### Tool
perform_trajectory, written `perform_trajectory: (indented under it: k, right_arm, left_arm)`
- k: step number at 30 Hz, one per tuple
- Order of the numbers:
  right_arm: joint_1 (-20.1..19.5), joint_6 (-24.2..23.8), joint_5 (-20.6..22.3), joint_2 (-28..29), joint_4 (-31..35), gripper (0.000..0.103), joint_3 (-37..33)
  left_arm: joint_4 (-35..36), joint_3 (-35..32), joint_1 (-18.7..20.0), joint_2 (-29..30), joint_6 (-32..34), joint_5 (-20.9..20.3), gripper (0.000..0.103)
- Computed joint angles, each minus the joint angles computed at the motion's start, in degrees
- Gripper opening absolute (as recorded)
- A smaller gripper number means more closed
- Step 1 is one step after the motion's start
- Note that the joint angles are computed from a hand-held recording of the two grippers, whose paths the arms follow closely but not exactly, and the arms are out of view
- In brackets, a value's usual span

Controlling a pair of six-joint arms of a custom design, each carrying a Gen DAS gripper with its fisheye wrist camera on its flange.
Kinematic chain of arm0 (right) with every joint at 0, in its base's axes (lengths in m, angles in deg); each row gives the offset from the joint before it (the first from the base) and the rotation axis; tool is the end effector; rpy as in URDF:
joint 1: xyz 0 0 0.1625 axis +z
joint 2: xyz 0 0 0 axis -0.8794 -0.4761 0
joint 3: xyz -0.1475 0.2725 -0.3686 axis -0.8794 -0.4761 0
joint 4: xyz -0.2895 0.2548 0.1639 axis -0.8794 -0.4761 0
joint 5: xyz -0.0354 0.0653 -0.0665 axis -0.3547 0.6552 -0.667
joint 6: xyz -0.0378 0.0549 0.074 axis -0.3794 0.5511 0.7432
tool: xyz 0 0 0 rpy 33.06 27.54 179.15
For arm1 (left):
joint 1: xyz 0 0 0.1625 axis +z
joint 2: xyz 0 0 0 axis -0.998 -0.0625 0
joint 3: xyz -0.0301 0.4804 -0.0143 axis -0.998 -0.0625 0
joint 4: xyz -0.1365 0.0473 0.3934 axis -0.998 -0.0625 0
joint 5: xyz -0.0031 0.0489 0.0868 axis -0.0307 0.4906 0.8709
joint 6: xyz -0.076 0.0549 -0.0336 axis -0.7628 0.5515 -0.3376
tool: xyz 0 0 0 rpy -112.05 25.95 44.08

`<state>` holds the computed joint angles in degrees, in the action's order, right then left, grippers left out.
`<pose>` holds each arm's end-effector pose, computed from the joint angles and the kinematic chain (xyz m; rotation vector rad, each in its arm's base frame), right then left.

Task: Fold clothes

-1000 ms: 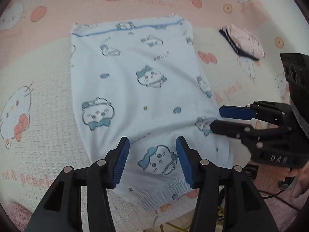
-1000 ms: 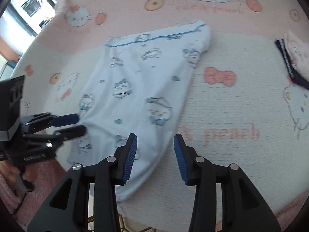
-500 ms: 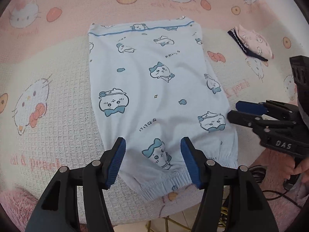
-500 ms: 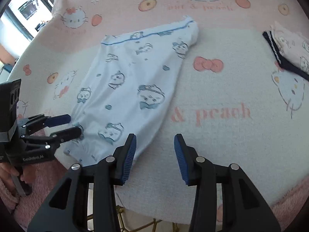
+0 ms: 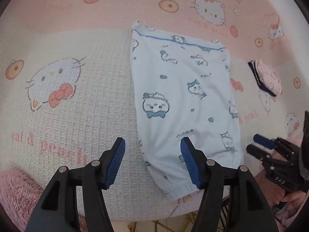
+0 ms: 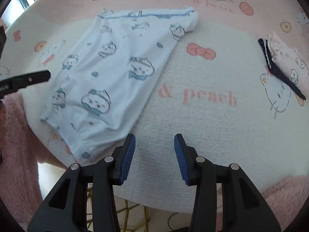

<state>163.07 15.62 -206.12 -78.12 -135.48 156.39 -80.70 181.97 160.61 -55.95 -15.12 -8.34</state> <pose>0.2365 -0.7453 0.0123 0.6866 -2.4867 0.2732 0.0015 -0.7108 0.2277 0.0168 2.5016 -0.5177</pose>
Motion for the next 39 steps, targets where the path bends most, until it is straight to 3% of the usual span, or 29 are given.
perform_trajectory:
  k: [2,4,6,8,10,13,17,21,23,25,29,31,35,37,39]
  right_arm:
    - [0.33,-1.11,5.56,0.05,-0.66,0.043,-0.05]
    - [0.85,-1.07,7.41,1.34,3.96,0.043,-1.57]
    - [2.00,0.82,3.15,3.71,7.63,0.043,-1.52]
    - [1.86,1.26,2.83,2.64,8.16,0.043,-0.12]
    - [0.80,4.81,3.96,1.01,12.06,0.043,0.13]
    - [-0.31,6.88,4.47,-0.26,10.78,0.043,1.55]
    - [-0.84,4.36,8.85,1.03,2.75,0.043,1.12]
    - [-0.20,-0.91,13.42,3.01,-0.70,0.044,0.17]
    - [0.75,-3.54,11.82,4.19,0.19,0.044,-0.26]
    - [1.37,-4.88,6.29,5.41,0.76,0.045,-0.44]
    - [0.74,-0.57,2.92,3.42,6.99,0.045,-0.09]
    - [0.20,1.62,2.99,2.14,9.89,0.045,0.45]
    - [-1.51,4.74,9.91,-0.21,10.07,0.045,1.76]
    - [-1.92,5.81,13.35,-1.06,7.30,0.045,2.00]
    - [-1.54,4.81,13.17,-0.87,5.43,0.046,0.52]
  left_arm:
    - [3.70,0.36,0.12,0.00,-1.19,0.51,0.062]
    - [8.84,-0.24,-0.07,0.84,-1.47,1.95,0.062]
    - [9.91,0.70,-1.22,1.35,0.30,6.35,0.063]
    - [12.11,1.18,-1.76,0.94,-0.73,8.52,0.066]
    - [10.89,1.71,-1.05,-0.24,-2.19,5.81,0.066]
    - [5.55,2.65,-0.39,-1.51,-2.40,2.84,0.066]
    - [0.59,3.24,1.49,-2.81,-4.75,-4.27,0.066]
    - [3.01,3.50,2.61,-3.69,-7.48,-5.70,0.066]
    - [1.63,4.50,2.41,-4.56,-6.92,-6.14,0.065]
    - [0.52,5.94,2.19,-5.84,-6.07,-5.66,0.064]
    - [6.73,3.54,1.77,-5.03,-7.83,-1.51,0.064]
    - [5.59,3.87,1.25,-4.91,-6.55,-0.26,0.064]
    - [-1.75,3.26,-0.25,-3.24,1.77,1.03,0.064]
    - [-2.25,1.06,-0.70,-1.64,6.11,0.69,0.064]
    - [-1.21,-2.81,-0.92,0.84,9.74,1.47,0.064]
